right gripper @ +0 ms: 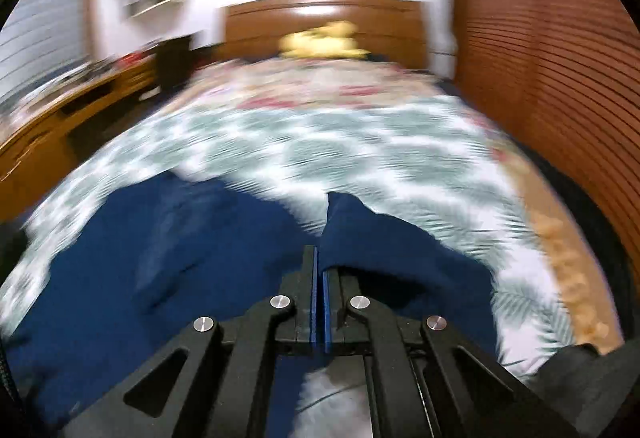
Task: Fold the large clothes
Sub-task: 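Lift the sleeve with the right tool and lay it across the jacket front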
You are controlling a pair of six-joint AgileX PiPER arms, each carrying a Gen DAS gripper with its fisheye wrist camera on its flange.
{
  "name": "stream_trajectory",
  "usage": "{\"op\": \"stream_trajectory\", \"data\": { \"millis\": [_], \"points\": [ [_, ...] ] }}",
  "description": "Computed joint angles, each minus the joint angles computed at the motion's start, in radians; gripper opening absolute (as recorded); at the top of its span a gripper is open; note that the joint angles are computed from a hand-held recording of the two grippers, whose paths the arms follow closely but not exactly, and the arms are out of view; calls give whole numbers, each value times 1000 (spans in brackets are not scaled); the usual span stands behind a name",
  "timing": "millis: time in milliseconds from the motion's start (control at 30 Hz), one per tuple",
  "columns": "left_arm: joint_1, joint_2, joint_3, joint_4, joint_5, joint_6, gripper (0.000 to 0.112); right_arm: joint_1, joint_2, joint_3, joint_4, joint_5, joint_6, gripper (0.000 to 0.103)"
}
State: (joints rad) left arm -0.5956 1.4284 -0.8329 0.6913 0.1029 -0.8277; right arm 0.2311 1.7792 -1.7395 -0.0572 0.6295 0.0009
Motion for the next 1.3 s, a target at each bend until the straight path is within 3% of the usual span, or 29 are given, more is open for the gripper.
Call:
{"op": "stream_trajectory", "data": {
  "millis": [67, 133, 200, 267, 333, 467, 533, 700, 833, 1033, 1133, 1233, 1300],
  "points": [
    [-1, 2, -2, 3, 1, -4, 74, 72, -52, 75, -50, 15, 14, 2],
    [-4, 4, -2, 28, 3, -29, 74, 115, -77, 113, -54, 60, 28, 9],
    [-5, 3, -1, 54, 2, -55, 74, 153, -107, 154, -108, 86, 77, 22],
    [-7, 2, 0, 69, 3, -72, 74, 155, -138, 182, -118, 70, 85, 47],
    [-8, 1, 1, 62, 3, -66, 74, 143, -198, 228, -146, 54, 119, 53],
    [-6, 2, -1, 30, 0, -31, 74, 110, -250, 317, -188, -55, 205, 54],
    [-6, 1, -1, -1, 0, 1, 74, 92, -251, 336, -266, -58, 273, 55],
    [-2, 2, -5, -59, -1, 61, 74, 12, -126, 280, -314, -30, 347, 55],
    [-2, 5, -8, -103, 2, 102, 74, -48, 48, 99, -282, 68, 351, 55],
    [1, 6, -12, -199, 3, 201, 74, -149, 270, -154, -88, 211, 255, 55],
    [0, 6, -13, -195, 4, 196, 74, -154, 281, -138, -41, 161, 252, 54],
    [-2, 7, -14, -152, 4, 154, 74, -139, 268, -118, 47, 136, 158, 15],
    [-4, 11, -18, -75, 7, 77, 74, -98, 218, -64, -19, 84, 187, 13]
  ]
}}
